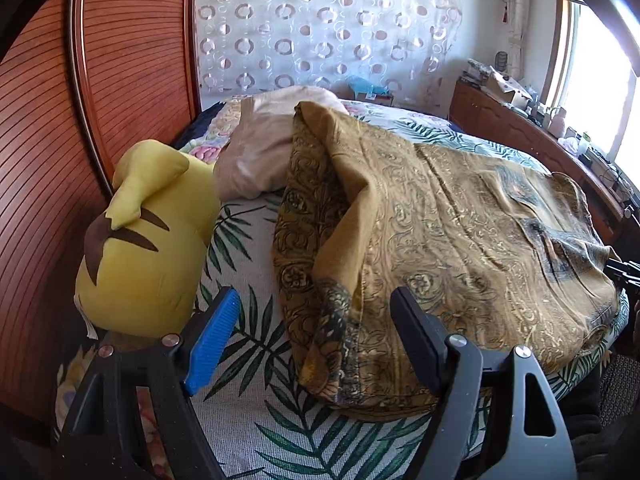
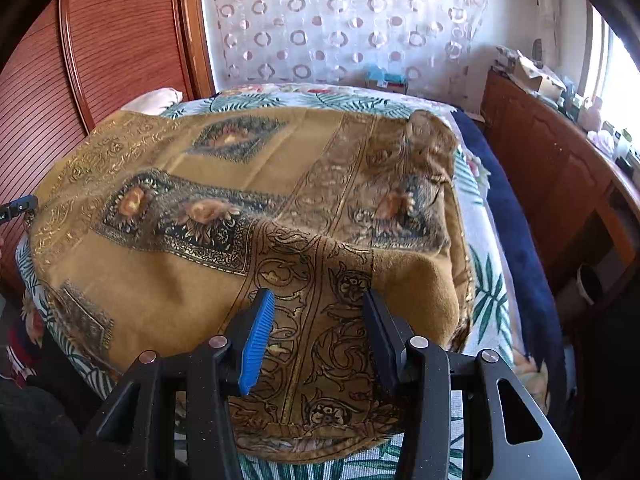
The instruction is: Fold small clothes
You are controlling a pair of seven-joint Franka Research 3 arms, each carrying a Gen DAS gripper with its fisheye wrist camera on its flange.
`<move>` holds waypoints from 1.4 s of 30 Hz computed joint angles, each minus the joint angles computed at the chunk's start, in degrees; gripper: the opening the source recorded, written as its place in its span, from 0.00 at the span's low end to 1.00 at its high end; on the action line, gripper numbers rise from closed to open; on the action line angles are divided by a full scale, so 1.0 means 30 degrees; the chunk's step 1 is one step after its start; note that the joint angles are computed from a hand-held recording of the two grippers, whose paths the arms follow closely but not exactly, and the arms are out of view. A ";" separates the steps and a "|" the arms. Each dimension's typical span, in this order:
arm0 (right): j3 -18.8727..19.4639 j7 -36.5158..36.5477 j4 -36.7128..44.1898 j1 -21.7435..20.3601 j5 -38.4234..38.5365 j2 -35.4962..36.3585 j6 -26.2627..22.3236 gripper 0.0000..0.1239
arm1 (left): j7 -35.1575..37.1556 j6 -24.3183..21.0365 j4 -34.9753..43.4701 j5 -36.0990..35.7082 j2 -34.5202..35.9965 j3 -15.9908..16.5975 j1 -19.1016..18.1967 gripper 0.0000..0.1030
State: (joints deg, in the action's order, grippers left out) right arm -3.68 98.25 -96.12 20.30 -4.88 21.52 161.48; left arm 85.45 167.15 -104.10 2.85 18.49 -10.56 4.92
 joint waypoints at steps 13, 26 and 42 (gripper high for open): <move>-0.0984 0.0789 0.0332 0.1141 -0.1409 0.0715 0.0680 0.55 | 0.0051 -0.0421 0.0118 -0.0355 0.0367 -0.0233 0.0136 0.76; -0.1478 0.1835 -0.0929 0.1563 -0.2391 0.0201 0.2052 0.56 | 0.3557 -0.0566 0.0060 -0.4293 0.0569 -0.2236 0.1760 0.38; -0.1190 0.1788 -0.0478 0.1334 -0.2172 0.0012 0.1008 0.57 | 1.0490 -0.0030 0.0912 -1.0412 -0.0208 -0.5054 0.2659 0.08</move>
